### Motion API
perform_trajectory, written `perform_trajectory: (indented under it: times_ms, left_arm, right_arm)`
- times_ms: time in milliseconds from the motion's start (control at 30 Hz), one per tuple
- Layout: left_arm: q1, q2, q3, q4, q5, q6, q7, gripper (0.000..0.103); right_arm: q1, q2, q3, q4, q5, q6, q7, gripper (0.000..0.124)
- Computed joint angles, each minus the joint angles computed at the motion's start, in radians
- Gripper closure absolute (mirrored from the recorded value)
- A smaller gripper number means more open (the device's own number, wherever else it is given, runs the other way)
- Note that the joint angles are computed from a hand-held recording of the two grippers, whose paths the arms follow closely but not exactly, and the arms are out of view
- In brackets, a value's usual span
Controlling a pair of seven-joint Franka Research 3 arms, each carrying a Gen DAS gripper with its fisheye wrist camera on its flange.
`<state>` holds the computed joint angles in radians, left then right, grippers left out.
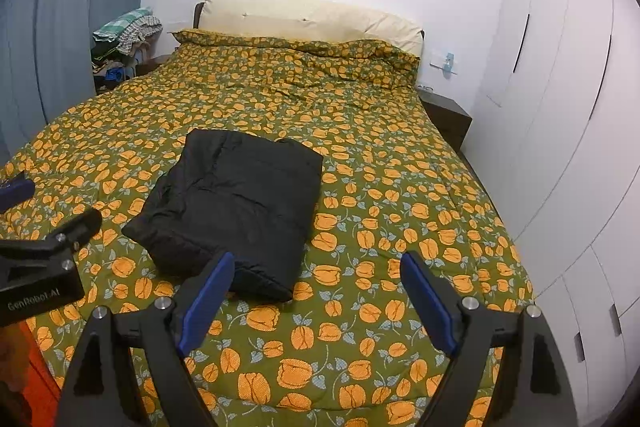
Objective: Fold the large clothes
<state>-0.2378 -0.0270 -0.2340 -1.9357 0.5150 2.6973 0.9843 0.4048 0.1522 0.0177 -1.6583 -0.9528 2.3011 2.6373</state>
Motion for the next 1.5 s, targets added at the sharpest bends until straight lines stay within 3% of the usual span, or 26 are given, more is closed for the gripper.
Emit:
perform_trajectory:
  times_ms: [400, 533, 733, 900, 1500]
  left_arm:
    - [-0.007, -0.032, -0.006, -0.024, -0.028, -0.038, 0.022, 0.000]
    - [-0.006, -0.052, -0.007, -0.038, -0.050, -0.040, 0.030, 0.000]
    - [-0.003, -0.072, -0.010, -0.042, -0.045, -0.059, 0.027, 0.000]
    - [-0.004, -0.077, -0.005, -0.046, -0.100, -0.059, 0.061, 0.000]
    - [0.005, -0.101, -0.012, -0.061, -0.095, -0.044, 0.028, 0.000]
  right_arm:
    - [-0.011, -0.030, 0.005, -0.036, 0.031, 0.045, 0.012, 0.037]
    - [-0.039, -0.044, 0.009, -0.054, 0.125, 0.085, -0.005, 0.037]
    - [-0.047, -0.044, 0.010, -0.066, 0.162, 0.114, 0.001, 0.037]
    - [-0.033, -0.032, 0.015, -0.044, 0.153, 0.096, -0.001, 0.037]
    - [-0.004, -0.010, 0.007, -0.017, 0.156, 0.058, -0.030, 0.037]
